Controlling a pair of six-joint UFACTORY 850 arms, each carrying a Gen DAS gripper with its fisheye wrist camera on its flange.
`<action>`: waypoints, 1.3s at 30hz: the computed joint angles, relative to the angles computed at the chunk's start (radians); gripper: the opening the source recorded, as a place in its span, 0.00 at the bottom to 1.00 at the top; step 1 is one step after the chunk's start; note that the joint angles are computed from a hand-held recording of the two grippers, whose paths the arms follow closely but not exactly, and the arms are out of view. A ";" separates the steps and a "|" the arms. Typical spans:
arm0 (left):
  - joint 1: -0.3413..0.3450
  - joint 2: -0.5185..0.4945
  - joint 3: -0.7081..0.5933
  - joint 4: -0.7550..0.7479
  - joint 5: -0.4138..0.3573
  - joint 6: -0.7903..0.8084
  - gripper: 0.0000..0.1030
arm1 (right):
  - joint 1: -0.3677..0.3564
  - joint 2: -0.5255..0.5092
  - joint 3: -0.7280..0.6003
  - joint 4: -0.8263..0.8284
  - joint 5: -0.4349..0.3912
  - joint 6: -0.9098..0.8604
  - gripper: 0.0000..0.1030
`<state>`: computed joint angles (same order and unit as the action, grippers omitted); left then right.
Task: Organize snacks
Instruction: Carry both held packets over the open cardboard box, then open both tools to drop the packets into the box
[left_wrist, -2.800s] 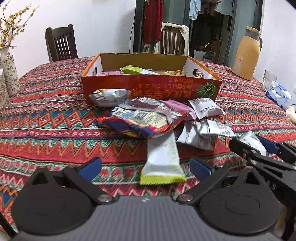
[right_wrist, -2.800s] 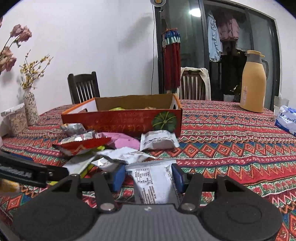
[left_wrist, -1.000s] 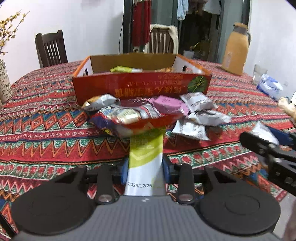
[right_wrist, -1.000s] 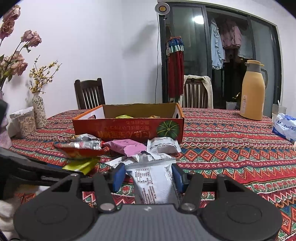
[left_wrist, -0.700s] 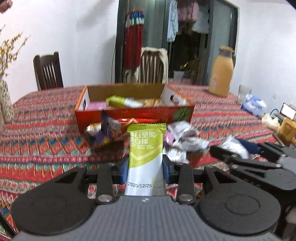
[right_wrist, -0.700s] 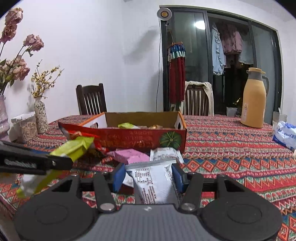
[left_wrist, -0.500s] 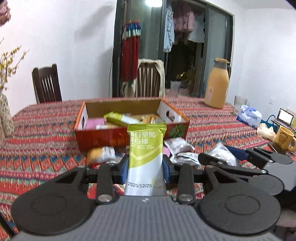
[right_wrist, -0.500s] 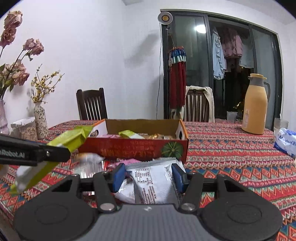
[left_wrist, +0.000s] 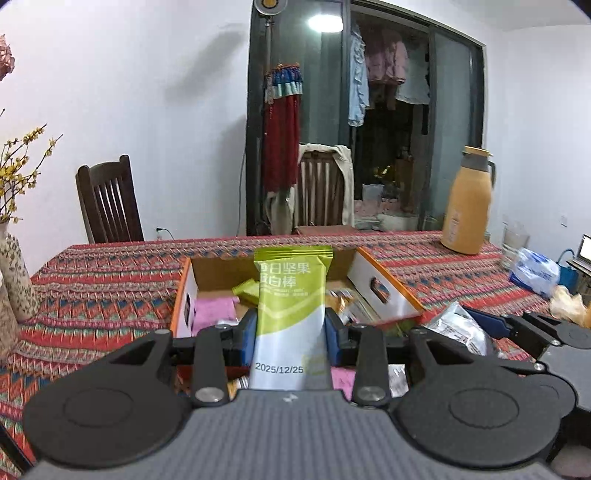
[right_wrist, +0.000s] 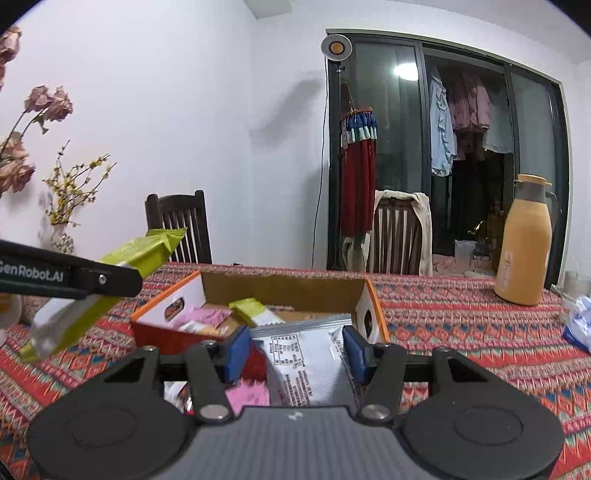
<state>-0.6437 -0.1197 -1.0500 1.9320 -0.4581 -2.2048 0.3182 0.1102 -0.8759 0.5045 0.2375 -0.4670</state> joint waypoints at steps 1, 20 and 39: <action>0.011 -0.016 -0.019 0.003 0.005 0.001 0.36 | -0.004 -0.023 -0.023 -0.011 0.000 0.009 0.52; 0.169 -0.352 -0.368 -0.132 0.075 0.130 0.36 | -0.048 -0.420 -0.417 -0.019 -0.013 -0.045 0.52; 0.153 -0.342 -0.321 -0.032 -0.028 -0.029 1.00 | -0.071 -0.413 -0.383 0.008 -0.025 0.036 1.00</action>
<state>-0.4903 -0.4618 -1.3706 1.9003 -0.4858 -2.2336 0.2473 -0.3023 -1.2592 0.5128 0.2126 -0.4313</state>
